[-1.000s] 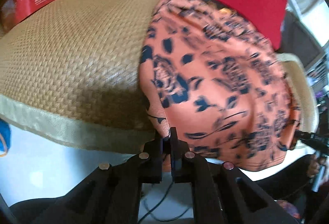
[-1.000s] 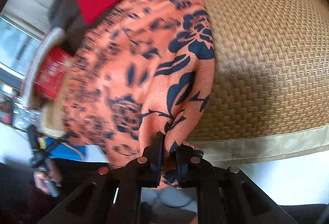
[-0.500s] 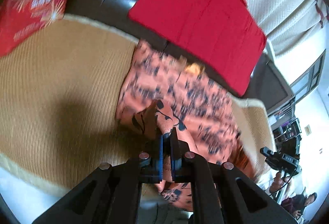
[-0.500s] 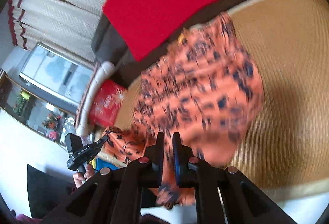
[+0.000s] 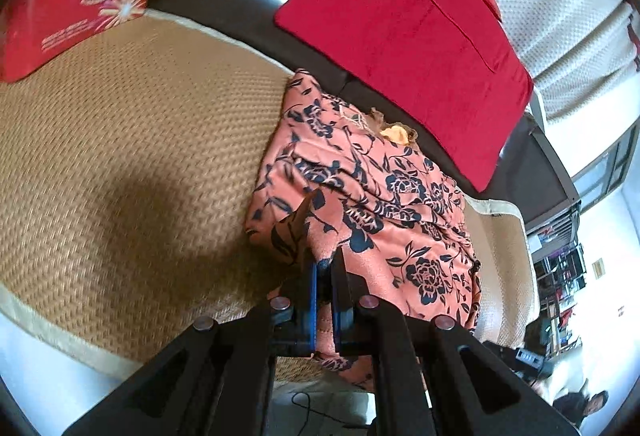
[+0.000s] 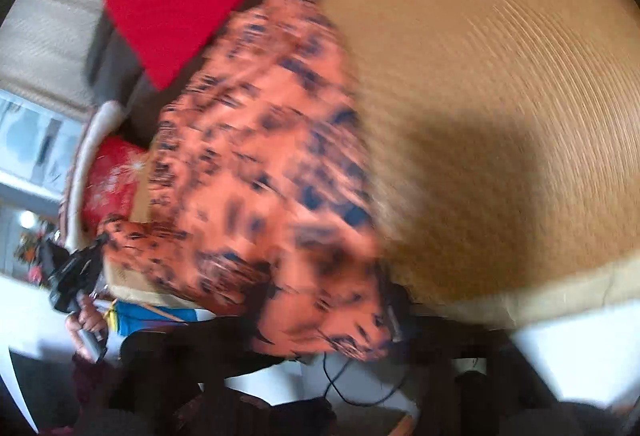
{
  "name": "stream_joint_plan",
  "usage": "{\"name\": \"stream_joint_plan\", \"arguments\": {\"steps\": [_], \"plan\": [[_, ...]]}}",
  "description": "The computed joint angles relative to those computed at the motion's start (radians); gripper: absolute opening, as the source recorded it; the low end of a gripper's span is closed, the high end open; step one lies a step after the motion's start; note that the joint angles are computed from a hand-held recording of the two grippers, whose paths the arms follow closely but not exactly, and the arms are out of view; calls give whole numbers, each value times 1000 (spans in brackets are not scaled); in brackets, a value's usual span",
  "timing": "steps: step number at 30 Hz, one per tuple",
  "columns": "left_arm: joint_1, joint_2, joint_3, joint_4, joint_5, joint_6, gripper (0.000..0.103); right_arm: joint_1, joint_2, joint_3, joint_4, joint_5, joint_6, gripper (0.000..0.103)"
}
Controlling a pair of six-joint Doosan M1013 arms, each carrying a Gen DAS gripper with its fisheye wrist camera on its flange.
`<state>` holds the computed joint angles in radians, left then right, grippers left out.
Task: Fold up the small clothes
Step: 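Lay the folded hem down and press it flat with both grippers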
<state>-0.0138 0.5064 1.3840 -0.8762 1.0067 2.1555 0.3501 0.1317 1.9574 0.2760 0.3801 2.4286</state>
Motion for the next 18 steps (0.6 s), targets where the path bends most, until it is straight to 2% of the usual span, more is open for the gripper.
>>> {"name": "stream_joint_plan", "arguments": {"steps": [1, 2, 4, 6, 10, 12, 14, 16, 18], "plan": [[1, -5, 5, 6, -5, 0, 5, 9, -1, 18, -33, -23, 63, 84], [0, -9, 10, 12, -13, 3, 5, 13, 5, 20, -34, -13, 74, 84], [-2, -19, 23, 15, -27, 14, 5, 12, 19, 17, 11, 6, 34, 84], [-5, -28, 34, 24, -42, 17, 5, 15, 30, 25, 62, -26, -5, 84], [-8, -36, 47, 31, -56, 10, 5, 31, 82, -2, 54, -18, 48, 81], [-9, -40, 50, 44, -63, 3, 5, 33, 104, -13, 100, 8, 22, 58], [-7, -42, 48, 48, -59, -3, 5, 41, 102, -14, 135, 9, -26, 11], [-3, -43, 47, 48, -57, -2, 5, 58, 85, -26, 60, 19, 18, 9], [-1, -44, 44, 46, -52, 0, 5, 66, 57, -14, 137, -35, -65, 8]]}}
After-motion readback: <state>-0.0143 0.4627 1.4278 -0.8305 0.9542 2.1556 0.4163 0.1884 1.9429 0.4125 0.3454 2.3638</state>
